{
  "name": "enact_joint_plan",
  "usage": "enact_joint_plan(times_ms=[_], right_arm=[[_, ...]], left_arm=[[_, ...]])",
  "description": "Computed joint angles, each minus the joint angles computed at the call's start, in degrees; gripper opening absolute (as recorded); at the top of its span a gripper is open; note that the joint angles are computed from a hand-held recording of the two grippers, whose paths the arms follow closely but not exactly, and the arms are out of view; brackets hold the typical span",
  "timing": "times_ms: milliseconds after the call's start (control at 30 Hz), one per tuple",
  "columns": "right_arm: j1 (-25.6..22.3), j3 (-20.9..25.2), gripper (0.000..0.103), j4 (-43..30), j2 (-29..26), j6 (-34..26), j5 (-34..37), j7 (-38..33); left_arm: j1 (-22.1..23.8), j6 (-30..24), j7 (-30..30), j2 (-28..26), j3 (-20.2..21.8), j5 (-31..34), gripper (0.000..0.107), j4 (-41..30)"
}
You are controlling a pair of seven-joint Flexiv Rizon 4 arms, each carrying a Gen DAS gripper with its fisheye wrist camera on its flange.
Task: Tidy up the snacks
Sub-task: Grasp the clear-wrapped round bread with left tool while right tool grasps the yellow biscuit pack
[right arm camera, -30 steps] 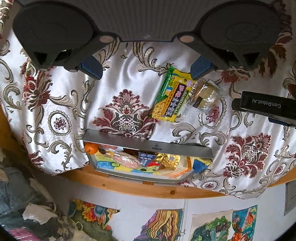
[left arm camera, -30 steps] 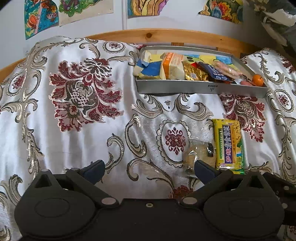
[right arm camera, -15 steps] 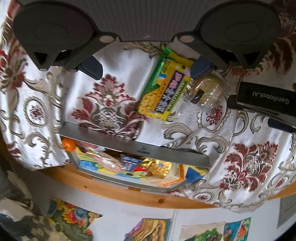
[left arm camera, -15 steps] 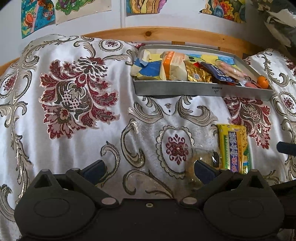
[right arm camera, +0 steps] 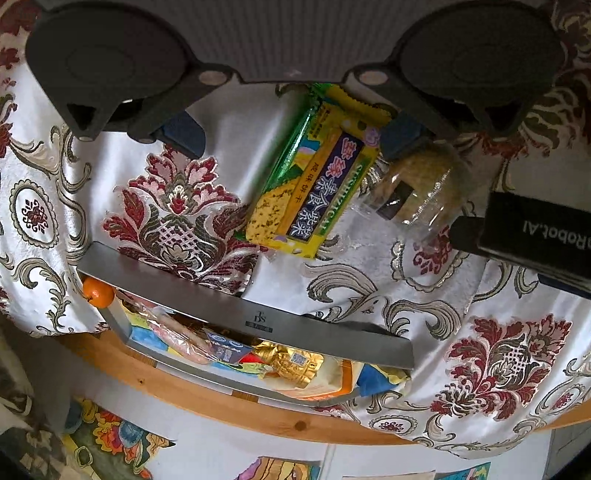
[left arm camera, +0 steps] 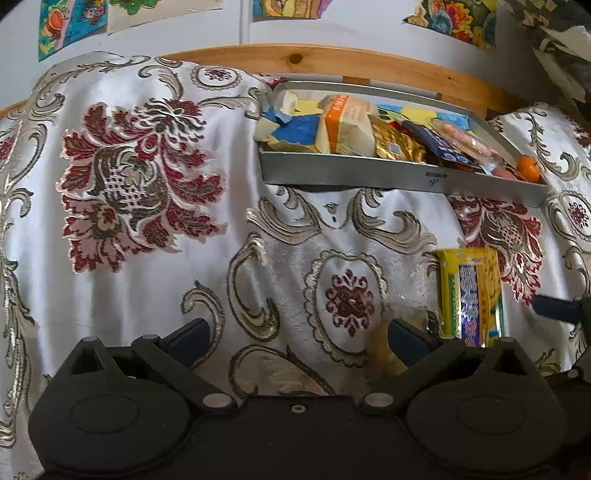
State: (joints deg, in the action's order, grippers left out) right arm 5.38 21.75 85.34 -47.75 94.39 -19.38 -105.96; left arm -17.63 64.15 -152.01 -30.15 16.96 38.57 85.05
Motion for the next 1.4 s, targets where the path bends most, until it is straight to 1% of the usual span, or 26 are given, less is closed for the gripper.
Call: enact_joint_plan(times_ms=[33,67,167,300,367,400,500,600,700,833,1033,1100,1167,1267,1400], right_arm=[[0.3,-0.6,0.103,0.1,0.1,0.3,0.0,0.0],[1.3,-2.3,0.103,0.5,0.5,1.3,0.2,0.5],[5.2,-9.2,0.103,2.0,1.5,5.0,0.4,2.1],[10.3,-18.3,0.103,4.0,2.5,10.0,0.9,4.1],[11.7,-21.1,0.103,4.5,2.3,12.5,0.8,4.1],[11.4,-21.1,0.103,4.6,2.1,13.4,0.1,3.8],[7.7,-17.1,0.103,4.4,1.3,14.7,-4.5,2.6],[5.7,-15.2,0.102,4.2,0.4,16.1,-8.6,1.4],[1.5,-10.4,0.102,3.1,-0.8,14.9,-13.8,1.8],[-2.6,-5.8,0.102,1.2,-2.7,13.7,-19.0,1.9],[-0.4,-9.9,0.102,0.5,-2.9,16.5,-18.5,1.7],[-0.7,-10.1,0.102,0.0,-3.3,17.0,-19.5,1.6],[-3.0,-7.7,0.102,-0.9,-4.3,17.5,-22.9,1.7],[-10.0,0.5,0.102,-3.4,-7.7,17.3,-33.6,3.5],[-11.6,2.0,0.102,-5.1,-9.0,16.8,-38.4,6.8]], left_arm=[[0.3,0.6,0.4,-0.1,-0.4,-0.2,0.102,0.1],[0.6,1.2,0.9,-0.1,-0.7,-0.5,0.102,0.3],[1.5,3.8,2.9,-0.5,-1.5,-1.9,0.102,0.9],[2.4,7.3,7.3,-1.8,-2.4,-5.1,0.102,1.3],[1.9,7.9,9.6,-2.7,-1.9,-6.1,0.102,0.9],[1.5,8.3,10.4,-3.0,-1.4,-6.3,0.102,0.8],[0.6,9.1,12.3,-3.7,-0.3,-7.4,0.102,0.6],[0.0,9.7,13.4,-4.2,0.7,-8.7,0.102,0.7],[0.0,10.6,14.6,-4.5,1.0,-10.2,0.102,0.8],[0.5,12.7,16.2,-4.8,0.7,-12.8,0.102,1.6],[-0.5,15.0,17.4,-5.3,2.0,-16.7,0.102,2.5],[-1.3,13.8,18.0,-5.5,3.0,-17.4,0.102,2.3],[-3.0,10.8,18.2,-5.9,4.7,-16.6,0.102,1.1],[-3.6,9.6,18.7,-6.1,4.9,-14.6,0.102,0.3],[-3.8,10.2,17.7,-6.1,5.1,-13.0,0.097,0.3]])
